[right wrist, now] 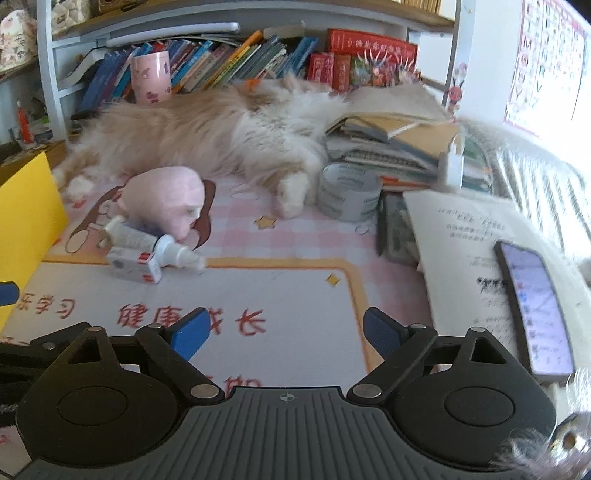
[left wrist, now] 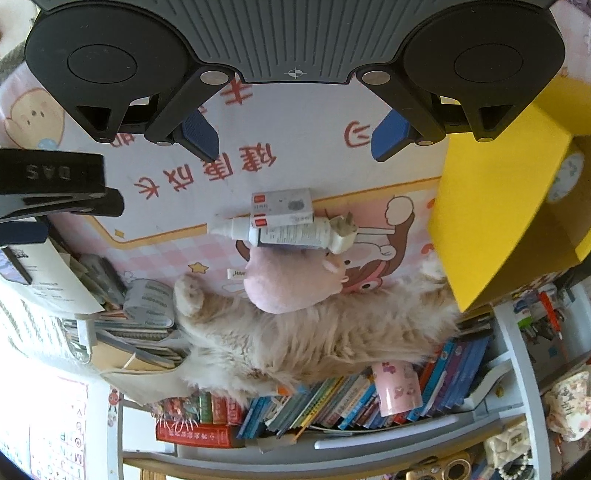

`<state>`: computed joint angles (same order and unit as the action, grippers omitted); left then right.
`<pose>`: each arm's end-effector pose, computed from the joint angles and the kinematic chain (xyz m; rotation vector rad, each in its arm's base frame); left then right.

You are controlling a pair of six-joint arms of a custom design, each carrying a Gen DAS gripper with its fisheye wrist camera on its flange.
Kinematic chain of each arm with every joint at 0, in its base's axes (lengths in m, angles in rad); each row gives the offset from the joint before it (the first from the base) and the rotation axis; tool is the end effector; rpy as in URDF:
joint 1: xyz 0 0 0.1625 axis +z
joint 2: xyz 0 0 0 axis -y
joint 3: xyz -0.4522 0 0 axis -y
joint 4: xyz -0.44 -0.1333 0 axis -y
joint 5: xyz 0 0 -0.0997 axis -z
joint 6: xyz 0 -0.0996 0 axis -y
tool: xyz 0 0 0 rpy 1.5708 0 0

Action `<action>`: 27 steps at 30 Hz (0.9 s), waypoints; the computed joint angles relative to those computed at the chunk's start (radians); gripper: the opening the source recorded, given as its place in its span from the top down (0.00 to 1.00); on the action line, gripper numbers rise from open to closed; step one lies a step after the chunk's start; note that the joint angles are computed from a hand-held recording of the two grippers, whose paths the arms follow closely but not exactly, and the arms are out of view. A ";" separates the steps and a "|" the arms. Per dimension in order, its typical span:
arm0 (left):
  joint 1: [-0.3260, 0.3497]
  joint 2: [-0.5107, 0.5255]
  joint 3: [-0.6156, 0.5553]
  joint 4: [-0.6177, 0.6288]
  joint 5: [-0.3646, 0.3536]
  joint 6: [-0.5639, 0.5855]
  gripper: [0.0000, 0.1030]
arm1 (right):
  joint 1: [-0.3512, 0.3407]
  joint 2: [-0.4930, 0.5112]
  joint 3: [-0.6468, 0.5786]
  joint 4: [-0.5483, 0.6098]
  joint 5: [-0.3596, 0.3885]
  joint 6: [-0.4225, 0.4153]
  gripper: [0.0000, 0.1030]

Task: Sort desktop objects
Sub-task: 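Move both open grippers toward the items beside the pink plush toy, then lower the left gripper onto the white-and-red medicine box and close it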

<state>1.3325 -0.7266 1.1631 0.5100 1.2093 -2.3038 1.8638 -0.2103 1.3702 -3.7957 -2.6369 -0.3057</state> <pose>-0.0039 -0.7300 0.1430 1.1755 2.2627 -0.6474 0.2488 -0.6649 -0.0826 -0.0688 -1.9495 1.0788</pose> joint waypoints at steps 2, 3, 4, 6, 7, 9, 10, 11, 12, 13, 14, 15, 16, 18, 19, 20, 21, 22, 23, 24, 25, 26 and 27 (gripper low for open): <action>0.000 0.022 -0.025 0.010 -0.001 -0.003 0.11 | -0.001 0.001 -0.004 -0.027 0.011 -0.042 0.13; 0.000 0.031 -0.036 0.013 0.001 -0.003 0.11 | -0.001 0.000 -0.004 -0.035 0.016 -0.052 0.12; -0.001 0.039 -0.045 0.013 0.004 0.000 0.11 | -0.002 -0.002 -0.003 -0.043 0.023 -0.057 0.12; -0.002 0.054 -0.060 0.012 0.008 0.009 0.11 | -0.005 -0.009 0.001 -0.047 0.037 -0.053 0.12; -0.002 0.061 -0.068 0.011 0.011 0.014 0.11 | -0.006 -0.012 0.000 -0.045 0.042 -0.050 0.12; -0.002 0.073 -0.082 0.004 0.021 0.029 0.11 | -0.008 -0.013 -0.005 -0.046 0.046 -0.051 0.12; -0.002 0.079 -0.090 0.001 0.024 0.035 0.11 | -0.009 -0.013 -0.008 -0.050 0.049 -0.054 0.12; -0.002 0.085 -0.097 0.000 0.025 0.039 0.11 | -0.010 -0.013 -0.008 -0.052 0.053 -0.055 0.12; -0.002 0.094 -0.110 0.004 0.026 0.039 0.11 | -0.010 -0.014 -0.008 -0.054 0.058 -0.053 0.12; -0.002 0.104 -0.125 0.012 0.028 0.034 0.11 | -0.012 -0.017 -0.003 -0.055 0.067 -0.049 0.12; -0.002 0.113 -0.140 0.020 0.030 0.028 0.11 | -0.014 -0.022 0.004 -0.055 0.077 -0.041 0.12; -0.001 0.121 -0.153 0.026 0.032 0.021 0.11 | -0.016 -0.027 0.013 -0.054 0.090 -0.030 0.12; -0.001 0.130 -0.167 0.031 0.034 0.015 0.12 | -0.018 -0.033 0.023 -0.053 0.102 -0.015 0.12; 0.000 0.150 -0.195 0.040 0.035 0.005 0.12 | -0.022 -0.042 0.038 -0.050 0.120 0.015 0.12; 0.000 0.157 -0.204 0.041 0.036 0.003 0.12 | -0.023 -0.044 0.042 -0.048 0.121 0.025 0.12; 0.000 0.165 -0.213 0.044 0.037 0.002 0.12 | -0.024 -0.045 0.043 -0.046 0.120 0.033 0.12; 0.000 0.173 -0.223 0.048 0.039 0.001 0.12 | -0.025 -0.046 0.045 -0.044 0.119 0.038 0.12; 0.001 0.182 -0.235 0.055 0.040 0.001 0.12 | -0.025 -0.047 0.046 -0.042 0.117 0.043 0.12; 0.003 0.194 -0.250 0.066 0.038 0.000 0.12 | -0.026 -0.048 0.048 -0.042 0.116 0.048 0.12; 0.003 0.204 -0.262 0.071 0.031 -0.004 0.12 | -0.026 -0.050 0.052 -0.043 0.116 0.052 0.12; 0.003 0.212 -0.271 0.074 0.021 -0.008 0.12 | -0.026 -0.051 0.054 -0.043 0.117 0.054 0.12; 0.004 0.220 -0.281 0.078 0.014 -0.014 0.14 | -0.027 -0.052 0.056 -0.043 0.116 0.056 0.12; 0.006 0.226 -0.289 0.081 0.012 -0.019 0.15 | -0.027 -0.052 0.057 -0.042 0.116 0.057 0.12</action>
